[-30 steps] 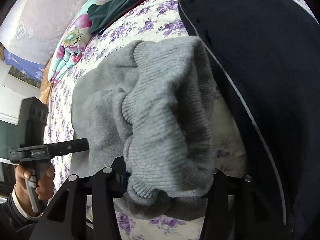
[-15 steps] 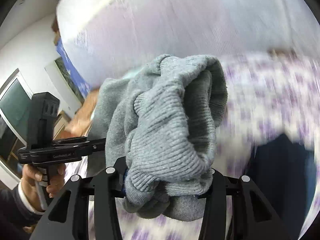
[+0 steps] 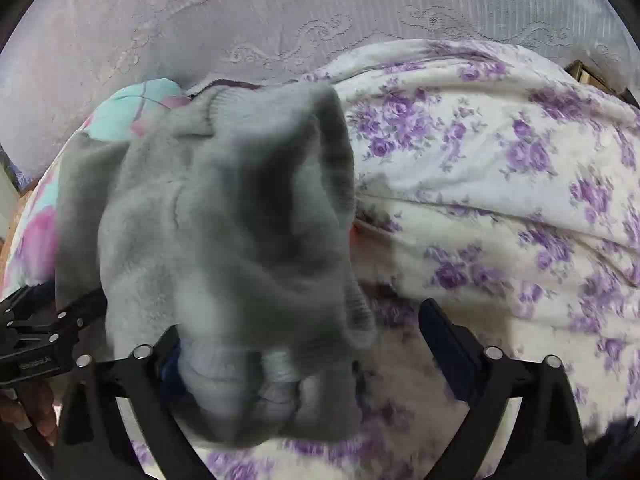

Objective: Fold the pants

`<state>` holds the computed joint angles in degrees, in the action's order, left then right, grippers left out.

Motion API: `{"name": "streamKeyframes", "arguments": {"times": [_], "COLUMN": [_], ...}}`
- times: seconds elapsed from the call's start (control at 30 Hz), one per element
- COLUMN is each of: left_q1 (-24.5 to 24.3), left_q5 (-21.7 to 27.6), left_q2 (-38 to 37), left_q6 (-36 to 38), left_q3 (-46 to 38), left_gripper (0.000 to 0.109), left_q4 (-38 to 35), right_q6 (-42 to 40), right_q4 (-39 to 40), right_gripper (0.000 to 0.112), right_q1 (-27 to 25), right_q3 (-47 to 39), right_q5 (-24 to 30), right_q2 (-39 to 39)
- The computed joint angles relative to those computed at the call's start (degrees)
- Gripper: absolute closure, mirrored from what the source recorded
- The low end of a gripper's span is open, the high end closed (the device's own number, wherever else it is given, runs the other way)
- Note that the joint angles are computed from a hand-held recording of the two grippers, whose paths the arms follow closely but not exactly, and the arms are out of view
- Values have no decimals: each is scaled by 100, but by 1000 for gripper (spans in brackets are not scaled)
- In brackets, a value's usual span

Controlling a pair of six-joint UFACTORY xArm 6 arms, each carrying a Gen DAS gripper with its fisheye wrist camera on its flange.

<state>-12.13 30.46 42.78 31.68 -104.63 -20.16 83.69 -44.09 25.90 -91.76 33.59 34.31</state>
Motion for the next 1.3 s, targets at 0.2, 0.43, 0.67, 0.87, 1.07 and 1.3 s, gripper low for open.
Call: {"name": "streamKeyframes", "arguments": {"times": [0.2, 0.43, 0.67, 0.87, 1.07, 1.3], "left_q1": [-17, -92, -152, -59, 193, 670], "left_q5": [26, 353, -82, -219, -245, 168], "left_q2": [90, 182, -1037, -2409, -3828, -5092], "left_q6": [-323, -958, -1083, -429, 310, 1193], "left_q3": [-155, -484, 992, 2536, 3942, 4867], "left_gripper": [9, 10, 11, 11, 11, 11], "left_q4": [215, 701, 925, 160, -494, -1224], "right_q6": [-61, 3, 1211, 1711, 2040, 2153], "right_q4": [159, 384, -761, -1206, -1223, -1222], "right_gripper": [13, 13, 13, 13, 13, 13], "right_q1": [-164, -30, 646, 1498, 2304, 3267], "right_q3": [176, 147, 660, 869, 851, 224], "right_q5": [-459, -85, 1046, 2138, 2871, 4022], "right_q2": [-35, -183, -1219, -1795, -2094, -1921]}}
